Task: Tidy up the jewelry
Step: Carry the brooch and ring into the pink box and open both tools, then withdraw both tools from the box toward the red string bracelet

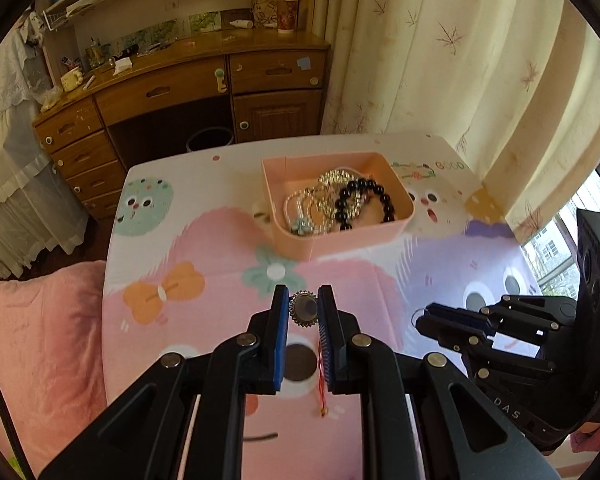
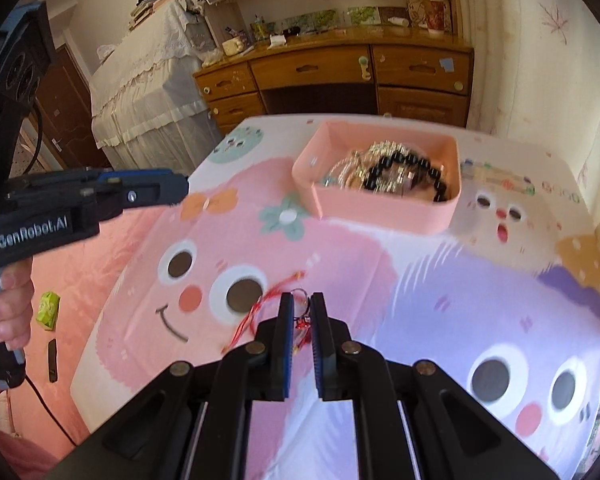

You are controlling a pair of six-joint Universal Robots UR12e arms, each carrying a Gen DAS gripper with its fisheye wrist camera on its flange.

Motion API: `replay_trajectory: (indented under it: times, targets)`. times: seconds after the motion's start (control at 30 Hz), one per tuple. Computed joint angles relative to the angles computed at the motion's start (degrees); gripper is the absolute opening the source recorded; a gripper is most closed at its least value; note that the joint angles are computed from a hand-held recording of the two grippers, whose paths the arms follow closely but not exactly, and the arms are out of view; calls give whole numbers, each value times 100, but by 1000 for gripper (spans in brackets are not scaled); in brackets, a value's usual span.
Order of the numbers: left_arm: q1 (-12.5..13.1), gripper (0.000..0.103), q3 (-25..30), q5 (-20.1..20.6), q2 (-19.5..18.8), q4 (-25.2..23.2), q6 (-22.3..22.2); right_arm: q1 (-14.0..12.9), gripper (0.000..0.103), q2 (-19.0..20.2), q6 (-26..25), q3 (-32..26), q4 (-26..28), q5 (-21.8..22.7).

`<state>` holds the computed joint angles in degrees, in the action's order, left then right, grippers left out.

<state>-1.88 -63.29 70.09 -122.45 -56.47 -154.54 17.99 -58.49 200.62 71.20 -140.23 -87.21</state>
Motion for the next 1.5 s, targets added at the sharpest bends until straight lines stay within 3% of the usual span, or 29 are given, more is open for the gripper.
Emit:
replay_trajectory:
  times: [0.6,0.97,1.03,1.1,1.2,1.5]
  targets:
    - [-210,12,1343,-126,-912,-140,-399,-329,8,429,54,-620,-325,-679]
    - [-247,13,1619,-234,-1071,-300,-372,-399,8,473,223,-671,-352,-725]
    - [-266,25,1669,-112,-1090,-389,-385,-409,8,473,249,-657,-384,-647]
    - [-280,50,1727,-16,-1113,-498,-415,-415,15,492,333,-716,-202,-608]
    - [-258,52,1751,-60,-1112,-609,-468,-433,22,488,471,-715,-129,-538]
    - [-214,60,1565,92,-984,-687,-517,-445,23,321,859,-451,-229,-580]
